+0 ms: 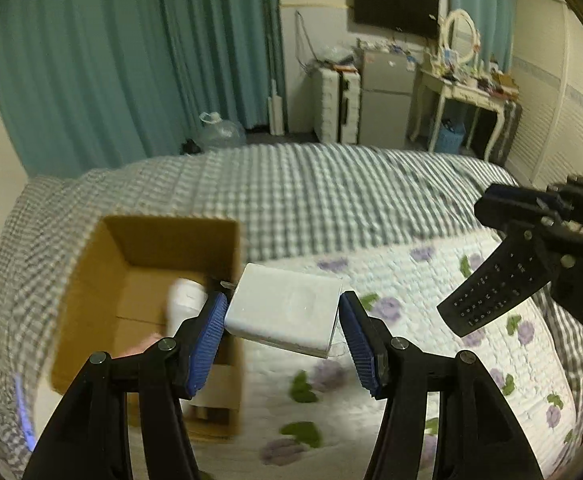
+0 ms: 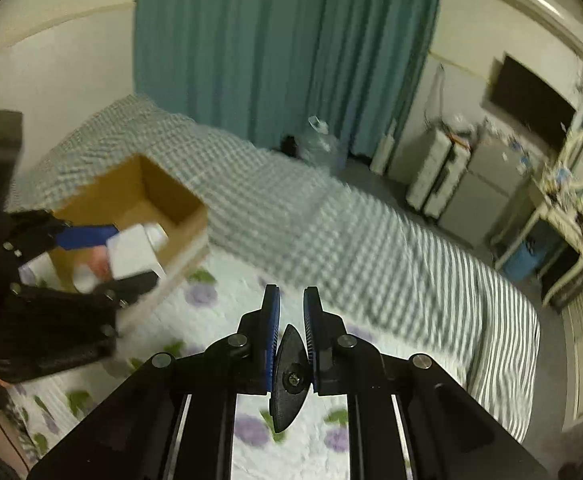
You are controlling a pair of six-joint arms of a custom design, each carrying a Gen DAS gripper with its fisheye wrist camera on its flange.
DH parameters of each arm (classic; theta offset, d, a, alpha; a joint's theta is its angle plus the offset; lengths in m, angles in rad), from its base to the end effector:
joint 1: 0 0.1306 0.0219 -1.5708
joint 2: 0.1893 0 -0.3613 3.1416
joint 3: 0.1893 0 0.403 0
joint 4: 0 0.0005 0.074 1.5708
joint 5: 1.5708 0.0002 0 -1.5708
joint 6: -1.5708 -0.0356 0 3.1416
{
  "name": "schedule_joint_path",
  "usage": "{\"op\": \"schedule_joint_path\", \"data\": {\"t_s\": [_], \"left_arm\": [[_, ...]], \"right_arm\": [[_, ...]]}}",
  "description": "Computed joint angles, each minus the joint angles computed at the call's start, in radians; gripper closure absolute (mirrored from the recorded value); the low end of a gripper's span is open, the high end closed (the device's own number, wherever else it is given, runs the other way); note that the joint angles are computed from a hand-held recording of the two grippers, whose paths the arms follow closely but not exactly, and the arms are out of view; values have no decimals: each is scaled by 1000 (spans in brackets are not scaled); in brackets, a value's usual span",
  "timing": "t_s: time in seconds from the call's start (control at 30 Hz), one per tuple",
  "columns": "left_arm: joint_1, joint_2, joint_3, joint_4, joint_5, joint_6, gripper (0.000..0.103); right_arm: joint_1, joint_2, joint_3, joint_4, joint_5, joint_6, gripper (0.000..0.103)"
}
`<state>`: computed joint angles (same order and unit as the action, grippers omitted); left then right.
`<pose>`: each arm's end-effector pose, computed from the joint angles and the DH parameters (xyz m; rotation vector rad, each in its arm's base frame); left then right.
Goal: Organize rigid objects
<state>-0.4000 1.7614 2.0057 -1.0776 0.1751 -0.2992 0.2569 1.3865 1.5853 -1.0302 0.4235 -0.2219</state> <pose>0.5685 -0.2477 0.4828 0.8992 2.2285 -0.2573 0.4781 0.1100 0.4927 0.1525 2.3203 -0.2710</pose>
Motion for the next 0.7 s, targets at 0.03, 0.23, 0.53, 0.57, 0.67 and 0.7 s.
{"op": "schedule_joint_path", "data": {"t_s": [0.03,0.23,0.53,0.57,0.67,0.7], "left_arm": [[18,10,30,-7,4,-5,44],[106,60,133,-9,-6,-37,44],[199,147,172,-13,-32,-63,44],[204,163,182,-21,-32,-63,44],[208,181,173,-22,-26,-68,44],[209,184,168,-20,-25,-71,44]], "right_arm": [[12,35,59,-12,-6,20,91],[71,240,373,-24,-61,76,91],[110,487,620,-30,-169,58,91],[110,515,645,-37,-178,50,91],[97,571,688,-56,-210,35,91],[94,578,686,-55,-217,31,91]]}}
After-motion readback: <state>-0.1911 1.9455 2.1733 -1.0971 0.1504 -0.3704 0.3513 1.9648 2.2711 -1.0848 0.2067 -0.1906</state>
